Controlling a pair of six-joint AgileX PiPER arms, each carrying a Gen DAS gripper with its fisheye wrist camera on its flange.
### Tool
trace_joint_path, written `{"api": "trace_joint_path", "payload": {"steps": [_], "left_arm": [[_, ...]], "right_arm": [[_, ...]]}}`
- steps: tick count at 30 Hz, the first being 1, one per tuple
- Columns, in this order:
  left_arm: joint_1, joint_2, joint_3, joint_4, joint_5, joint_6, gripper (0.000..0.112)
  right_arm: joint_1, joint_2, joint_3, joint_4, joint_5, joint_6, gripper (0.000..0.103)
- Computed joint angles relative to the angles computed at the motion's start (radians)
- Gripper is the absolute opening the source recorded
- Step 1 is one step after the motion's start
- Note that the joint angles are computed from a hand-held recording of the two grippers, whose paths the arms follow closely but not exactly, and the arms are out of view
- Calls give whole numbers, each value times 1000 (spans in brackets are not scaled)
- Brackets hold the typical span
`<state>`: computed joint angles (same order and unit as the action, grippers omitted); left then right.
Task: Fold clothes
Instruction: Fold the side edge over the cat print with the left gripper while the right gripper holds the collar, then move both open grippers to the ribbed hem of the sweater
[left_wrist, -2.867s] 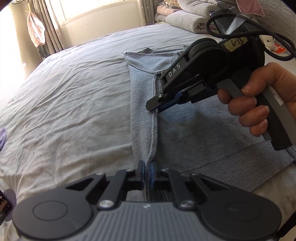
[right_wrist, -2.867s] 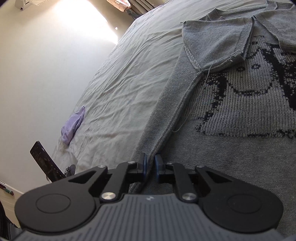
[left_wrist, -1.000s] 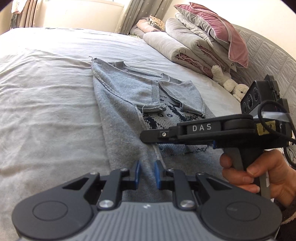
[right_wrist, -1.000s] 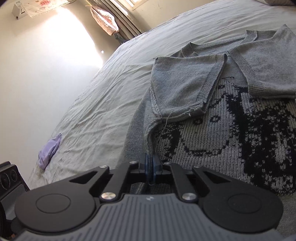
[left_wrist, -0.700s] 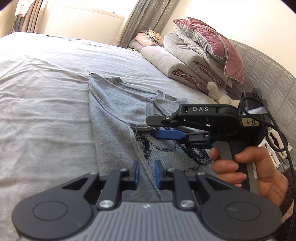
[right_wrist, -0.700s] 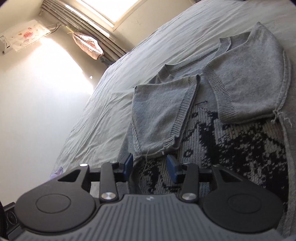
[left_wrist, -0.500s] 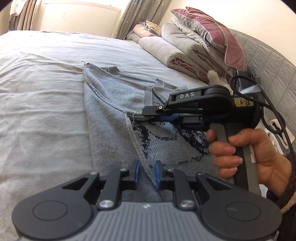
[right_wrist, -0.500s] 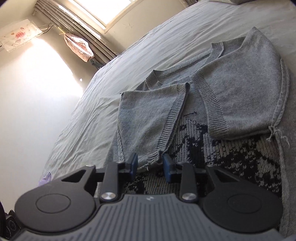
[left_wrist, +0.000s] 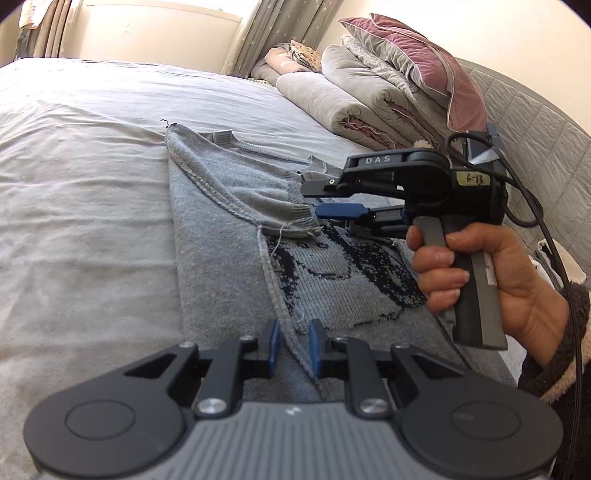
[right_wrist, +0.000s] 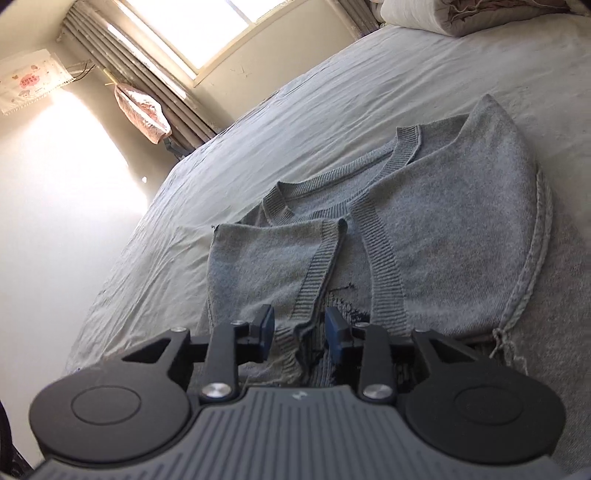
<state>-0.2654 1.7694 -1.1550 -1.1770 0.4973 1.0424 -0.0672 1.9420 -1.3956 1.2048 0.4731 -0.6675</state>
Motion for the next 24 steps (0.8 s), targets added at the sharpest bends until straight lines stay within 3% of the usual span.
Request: {"api": "trace_joint_path", "payload": {"steps": [6, 10, 11, 12, 15, 18, 22, 24], "left_arm": [[2, 4, -3, -8, -2, 1, 17], [5, 9, -3, -23, 0, 19, 17], [5, 10, -3, -25, 0, 22, 17], [5, 10, -3, -26, 0, 23, 17], [4, 11, -4, -27, -1, 25, 17], [2, 13, -3, -32, -3, 31, 17], [0, 16, 0, -32, -6, 39, 17], [3, 14, 0, -35, -2, 41, 17]], "right_arm": [[24, 123, -216, -296, -6, 285, 35], [46, 176, -301, -427, -23, 359, 34], [53, 185, -314, -462, -31, 373, 28], [59, 194, -328, -497, -38, 388, 16], [74, 200, -334, -540, -81, 374, 7], [77, 194, -308, -471, -152, 270, 6], [72, 236, -369, -588, -107, 351, 7], [65, 239, -375, -581, -81, 342, 13]]}}
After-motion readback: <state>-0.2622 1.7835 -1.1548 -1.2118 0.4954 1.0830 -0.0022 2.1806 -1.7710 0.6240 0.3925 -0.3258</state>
